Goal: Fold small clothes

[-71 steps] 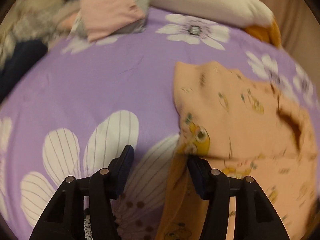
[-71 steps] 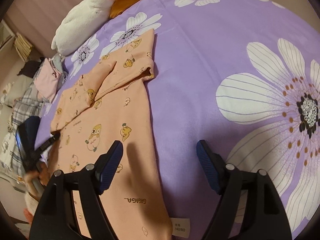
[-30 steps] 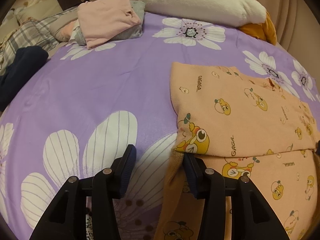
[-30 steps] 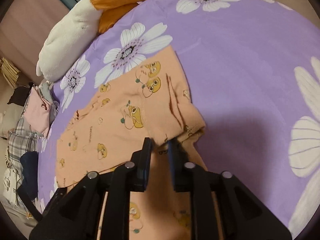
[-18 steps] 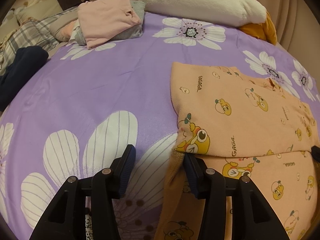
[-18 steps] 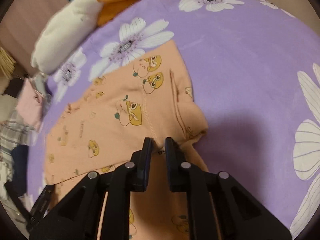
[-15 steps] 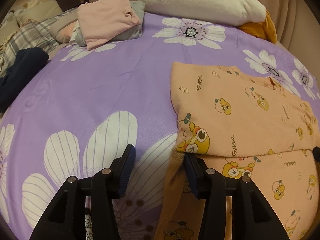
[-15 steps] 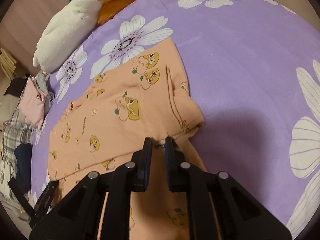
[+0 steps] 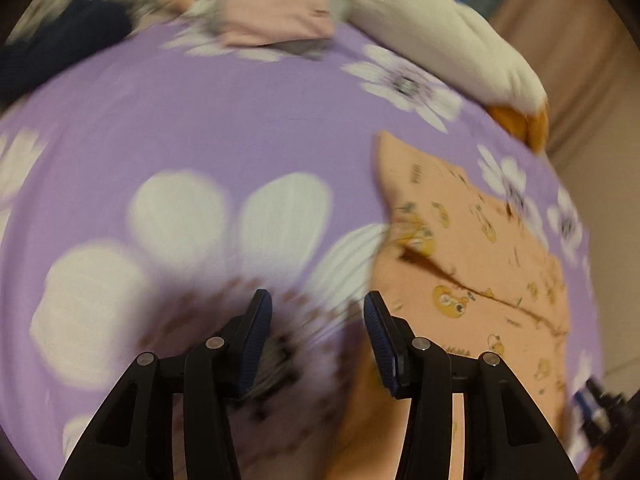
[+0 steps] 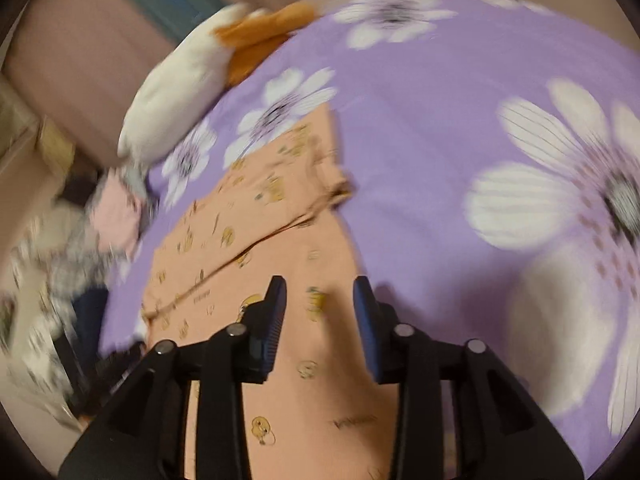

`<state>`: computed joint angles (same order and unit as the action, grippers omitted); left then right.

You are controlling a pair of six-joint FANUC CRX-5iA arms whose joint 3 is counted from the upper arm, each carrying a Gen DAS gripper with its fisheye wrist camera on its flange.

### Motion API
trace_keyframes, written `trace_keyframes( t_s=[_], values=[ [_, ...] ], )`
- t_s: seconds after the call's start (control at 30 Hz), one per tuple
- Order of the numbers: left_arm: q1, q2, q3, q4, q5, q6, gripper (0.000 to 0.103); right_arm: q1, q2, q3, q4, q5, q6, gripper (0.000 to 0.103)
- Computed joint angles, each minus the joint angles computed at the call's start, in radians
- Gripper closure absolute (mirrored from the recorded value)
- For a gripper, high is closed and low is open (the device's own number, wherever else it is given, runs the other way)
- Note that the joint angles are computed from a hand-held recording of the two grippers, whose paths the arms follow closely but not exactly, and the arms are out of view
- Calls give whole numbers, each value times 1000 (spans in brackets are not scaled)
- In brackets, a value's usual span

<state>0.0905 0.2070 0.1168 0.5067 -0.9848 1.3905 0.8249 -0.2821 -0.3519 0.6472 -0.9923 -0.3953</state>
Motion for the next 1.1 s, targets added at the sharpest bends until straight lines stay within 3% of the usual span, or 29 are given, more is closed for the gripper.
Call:
trace_keyframes(
  t_s=[0.07,0.13,0.2,0.27,0.33,0.47,0.67,0.87,0.97,1.1],
  values=[
    [36,-22,-63,119,-21,-69,55,5,-49,-37,-14,36,-31,64],
    [68,-39,-113,226,-81,-154,52,36,-80,-53,-12,8,-41,61],
    [95,-75,-182,299,-112,-217,39,99,-103,-67,25,-78,-72,45],
    [116,-125,-260,337,-103,-240,36,170,-127,-92,67,-171,-144,29],
    [136,-165,-327,385,-104,-249,36,232,-175,-143,96,-202,-222,29],
    [177,-204,-442,542,-141,-302,26,268,-254,-224,134,-140,-324,29],
    [226,-299,-562,621,-168,-368,16,364,-290,-266,205,-140,-392,28],
    [280,-316,-651,710,-319,-480,14,460,-315,-346,261,-118,-563,29],
    [286,-316,-684,762,-355,-470,14,461,-323,-371,315,-77,-612,27],
    [259,-268,-746,875,-471,-449,14,460,-318,-383,335,-33,-681,27]
  ],
)
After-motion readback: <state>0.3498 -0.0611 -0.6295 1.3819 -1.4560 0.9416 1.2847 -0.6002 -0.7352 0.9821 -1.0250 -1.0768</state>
